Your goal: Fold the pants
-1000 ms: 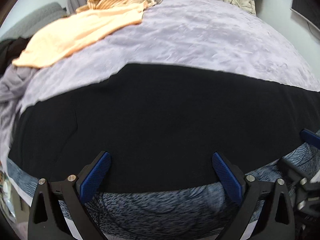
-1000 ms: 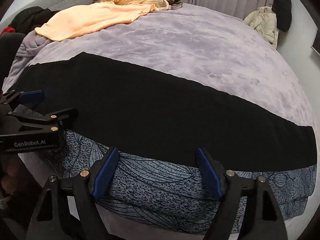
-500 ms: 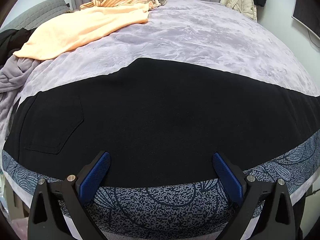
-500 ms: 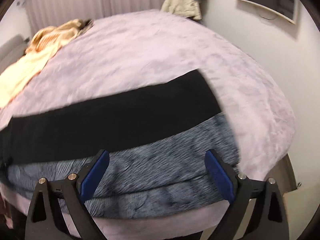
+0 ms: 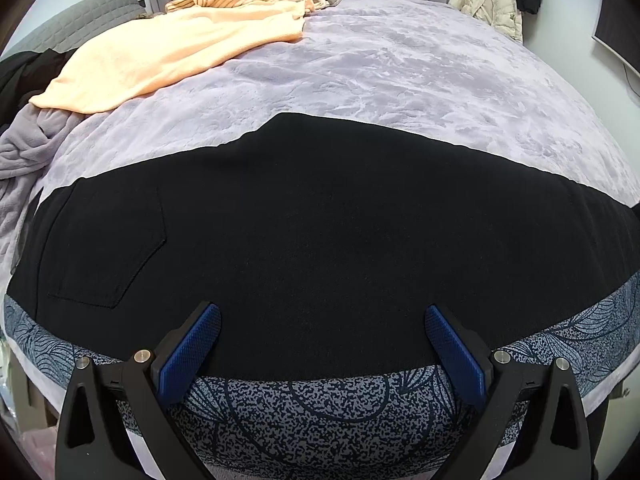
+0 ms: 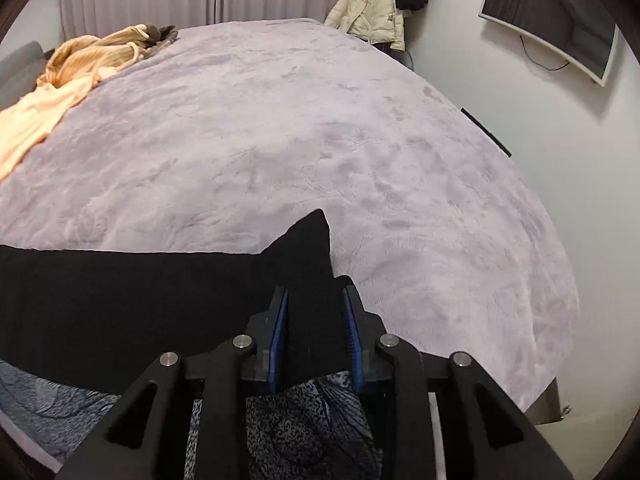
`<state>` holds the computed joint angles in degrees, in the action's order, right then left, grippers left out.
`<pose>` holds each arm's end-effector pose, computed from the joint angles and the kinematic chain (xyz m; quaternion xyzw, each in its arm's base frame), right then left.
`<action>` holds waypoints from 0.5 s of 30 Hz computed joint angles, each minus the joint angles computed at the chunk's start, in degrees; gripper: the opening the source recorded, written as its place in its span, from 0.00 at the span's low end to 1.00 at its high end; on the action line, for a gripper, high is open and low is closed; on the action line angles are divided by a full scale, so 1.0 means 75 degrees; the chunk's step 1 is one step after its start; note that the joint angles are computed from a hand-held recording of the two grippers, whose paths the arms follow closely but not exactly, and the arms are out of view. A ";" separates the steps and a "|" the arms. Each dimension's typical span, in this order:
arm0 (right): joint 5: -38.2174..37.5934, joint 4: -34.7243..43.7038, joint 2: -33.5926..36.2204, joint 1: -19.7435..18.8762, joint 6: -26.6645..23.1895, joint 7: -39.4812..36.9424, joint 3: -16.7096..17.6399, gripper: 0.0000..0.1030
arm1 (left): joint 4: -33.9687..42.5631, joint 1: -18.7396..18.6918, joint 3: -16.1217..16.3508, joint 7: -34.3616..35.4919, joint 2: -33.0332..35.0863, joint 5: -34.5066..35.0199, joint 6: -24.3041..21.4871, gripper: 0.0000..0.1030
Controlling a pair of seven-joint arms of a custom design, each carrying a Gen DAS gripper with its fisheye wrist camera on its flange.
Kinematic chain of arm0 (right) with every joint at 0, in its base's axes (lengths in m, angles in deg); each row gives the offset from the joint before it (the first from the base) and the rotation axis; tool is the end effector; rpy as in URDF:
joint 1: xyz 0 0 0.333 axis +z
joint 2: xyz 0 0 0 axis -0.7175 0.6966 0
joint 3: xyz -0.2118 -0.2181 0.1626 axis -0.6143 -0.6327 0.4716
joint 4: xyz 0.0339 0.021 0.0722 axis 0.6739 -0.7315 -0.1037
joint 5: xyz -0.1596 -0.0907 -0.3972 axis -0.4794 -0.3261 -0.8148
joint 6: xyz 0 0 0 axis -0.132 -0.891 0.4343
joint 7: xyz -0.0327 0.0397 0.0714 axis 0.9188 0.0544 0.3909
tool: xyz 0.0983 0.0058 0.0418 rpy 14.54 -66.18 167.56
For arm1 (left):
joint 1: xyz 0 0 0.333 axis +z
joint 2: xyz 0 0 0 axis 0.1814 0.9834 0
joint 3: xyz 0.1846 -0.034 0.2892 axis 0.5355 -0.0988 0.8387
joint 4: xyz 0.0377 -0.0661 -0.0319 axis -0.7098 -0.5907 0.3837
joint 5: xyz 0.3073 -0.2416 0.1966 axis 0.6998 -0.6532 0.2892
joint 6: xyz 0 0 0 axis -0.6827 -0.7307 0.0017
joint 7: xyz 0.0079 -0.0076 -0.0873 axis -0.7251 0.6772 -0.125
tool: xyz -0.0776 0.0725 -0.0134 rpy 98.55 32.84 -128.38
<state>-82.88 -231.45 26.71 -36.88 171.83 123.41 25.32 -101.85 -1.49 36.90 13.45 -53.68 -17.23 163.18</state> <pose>0.3743 0.1928 0.4894 -0.5786 0.7588 -0.2739 0.1204 0.4406 -0.1629 0.4230 -0.6572 0.7196 -0.1706 0.1456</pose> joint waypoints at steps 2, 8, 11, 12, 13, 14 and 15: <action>0.0291 -0.0146 -0.0470 0.0181 -0.0012 -0.0016 -0.0113 0.21 | 0.0084 -0.0003 -0.0021 -0.0019 0.0004 -0.0002 -0.0175 0.99; 0.0340 0.0456 -0.0849 0.0159 -0.0948 0.0155 0.0444 0.20 | 0.0189 -0.0158 0.0038 0.0425 -0.0058 -0.0178 -0.0292 0.99; 0.0544 0.0726 -0.0683 0.0138 -0.1360 0.0411 0.0431 0.20 | 0.0208 -0.0160 -0.0024 0.0571 -0.0036 -0.0064 -0.0333 0.99; 0.0537 0.0779 -0.0609 0.0115 -0.1391 0.0495 0.0418 0.20 | 0.0212 -0.0178 -0.0010 0.0605 -0.0040 -0.0097 -0.0322 0.99; 0.0392 0.0890 -0.0433 0.0059 -0.1510 0.0495 0.0485 0.21 | 0.0197 -0.0233 0.0052 0.0708 -0.0044 -0.0201 -0.0265 0.99; 0.0177 0.1002 -0.0176 -0.0016 -0.1690 0.0476 0.0566 0.22 | 0.0187 -0.0263 0.0080 0.0774 -0.0028 -0.0270 -0.0214 0.99; -0.0039 0.1088 0.0168 -0.0080 -0.1958 0.0453 0.0626 0.22 | 0.0193 -0.0267 0.0087 0.0825 0.0035 -0.0296 -0.0179 0.99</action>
